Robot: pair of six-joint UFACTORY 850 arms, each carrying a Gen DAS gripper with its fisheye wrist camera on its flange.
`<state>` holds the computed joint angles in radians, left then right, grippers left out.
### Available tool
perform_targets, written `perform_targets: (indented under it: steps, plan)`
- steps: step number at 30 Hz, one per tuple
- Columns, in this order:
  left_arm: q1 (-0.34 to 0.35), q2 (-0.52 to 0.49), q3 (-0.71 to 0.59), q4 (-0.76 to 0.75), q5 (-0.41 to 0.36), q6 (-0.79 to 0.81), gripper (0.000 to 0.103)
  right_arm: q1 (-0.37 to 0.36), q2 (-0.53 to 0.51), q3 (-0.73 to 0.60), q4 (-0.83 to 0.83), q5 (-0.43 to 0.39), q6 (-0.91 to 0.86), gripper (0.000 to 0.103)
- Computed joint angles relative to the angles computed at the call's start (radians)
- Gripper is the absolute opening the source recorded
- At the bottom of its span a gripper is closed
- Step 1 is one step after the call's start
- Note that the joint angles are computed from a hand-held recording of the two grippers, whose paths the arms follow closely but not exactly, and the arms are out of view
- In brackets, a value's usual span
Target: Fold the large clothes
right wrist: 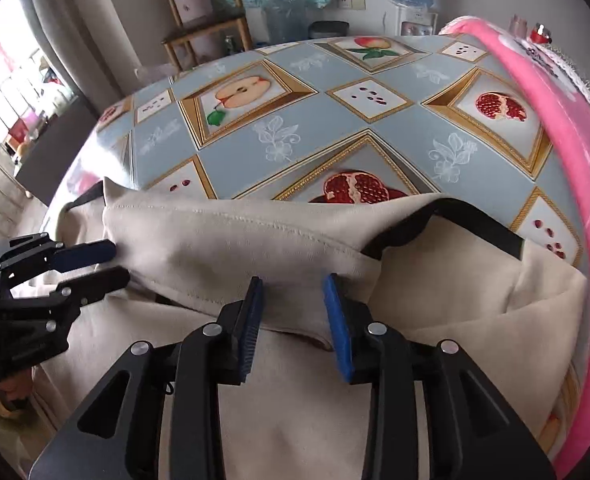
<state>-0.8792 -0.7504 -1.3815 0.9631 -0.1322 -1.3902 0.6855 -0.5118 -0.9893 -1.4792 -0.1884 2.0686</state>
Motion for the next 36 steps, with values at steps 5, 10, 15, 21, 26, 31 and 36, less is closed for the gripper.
perform_targets:
  steps: [5,10,15,21,26,31,36]
  plan:
    - [-0.007,0.075,0.067,0.114,-0.044,-0.182,0.037,0.067,0.127,0.081,-0.049,-0.072,0.067,0.062]
    - [-0.053,0.234,0.212,0.290,-0.138,-0.424,0.058,0.148,0.256,0.163,-0.006,-0.123,0.072,0.079]
    - [-0.132,0.384,0.366,0.380,-0.197,-0.550,0.077,0.258,0.364,0.271,-0.089,-0.153,0.275,0.085]
    - [-0.237,0.435,0.462,0.285,-0.243,-0.585,0.082,0.345,0.358,0.335,-0.088,-0.130,0.430,0.086]
    - [-0.303,0.374,0.461,0.210,-0.261,-0.569,0.082,0.396,0.302,0.331,0.001,-0.115,0.391,0.086]
    - [-0.315,0.279,0.408,0.062,-0.285,-0.447,0.082,0.401,0.227,0.302,0.127,-0.126,0.267,0.086]
    - [-0.321,0.253,0.400,0.059,-0.299,-0.493,0.090,0.394,0.175,0.296,0.110,-0.131,0.281,0.087]
